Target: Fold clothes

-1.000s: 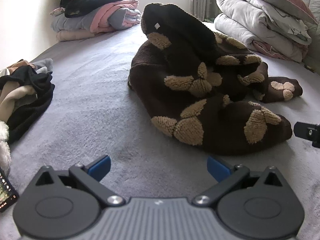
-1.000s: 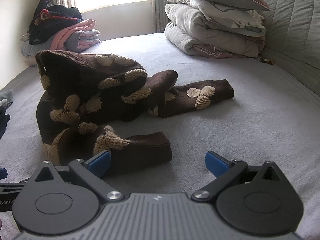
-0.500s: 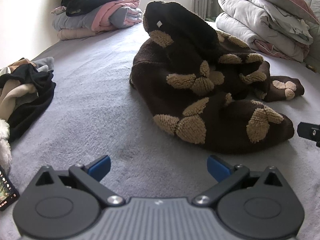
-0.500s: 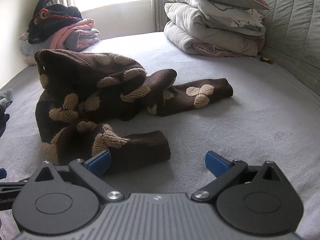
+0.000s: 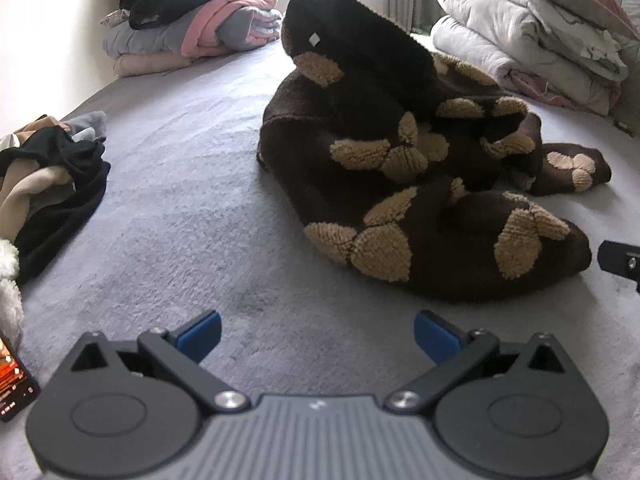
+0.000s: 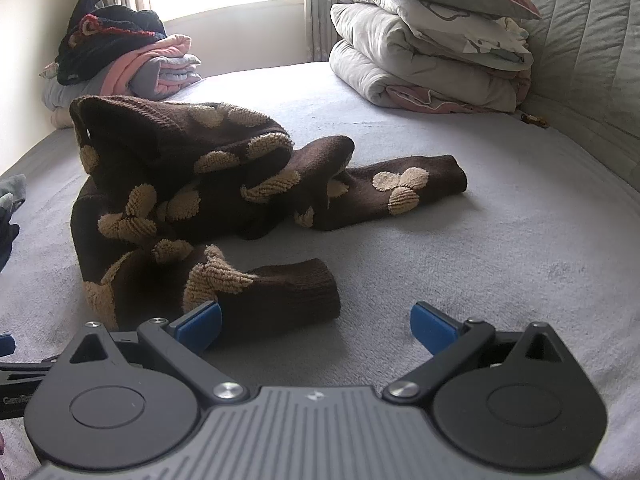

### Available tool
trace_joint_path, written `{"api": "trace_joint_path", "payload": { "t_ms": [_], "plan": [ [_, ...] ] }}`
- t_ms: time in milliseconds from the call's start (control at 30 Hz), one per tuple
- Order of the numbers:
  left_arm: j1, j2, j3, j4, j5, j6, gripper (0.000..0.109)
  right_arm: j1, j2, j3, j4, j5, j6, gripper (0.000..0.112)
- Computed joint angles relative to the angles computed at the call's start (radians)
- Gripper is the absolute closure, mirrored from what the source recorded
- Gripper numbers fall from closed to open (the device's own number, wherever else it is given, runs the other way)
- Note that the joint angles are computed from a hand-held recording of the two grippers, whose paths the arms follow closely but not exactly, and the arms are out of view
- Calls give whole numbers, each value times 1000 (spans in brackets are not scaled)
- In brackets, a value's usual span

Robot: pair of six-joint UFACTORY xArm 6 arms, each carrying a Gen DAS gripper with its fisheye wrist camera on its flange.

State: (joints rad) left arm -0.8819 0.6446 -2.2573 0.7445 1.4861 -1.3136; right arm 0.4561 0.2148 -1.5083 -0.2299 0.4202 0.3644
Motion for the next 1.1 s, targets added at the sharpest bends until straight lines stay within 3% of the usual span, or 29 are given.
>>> {"api": "trace_joint_path", "payload": {
  "t_ms": [700, 833, 1000, 1100],
  "plan": [
    [18, -3, 4, -36, -15, 8, 6, -1, 13, -11, 2, 10, 5, 9],
    [19, -49, 88, -2, -74, -41, 6, 0, 23, -26, 60, 27, -34, 9],
    [58, -162, 267, 43, -299, -23, 6, -4, 56, -98, 146, 62, -128, 9],
    [71, -172, 270, 84, -333, -23, 6, -10, 77, -145, 146, 56, -119, 9]
  ]
}}
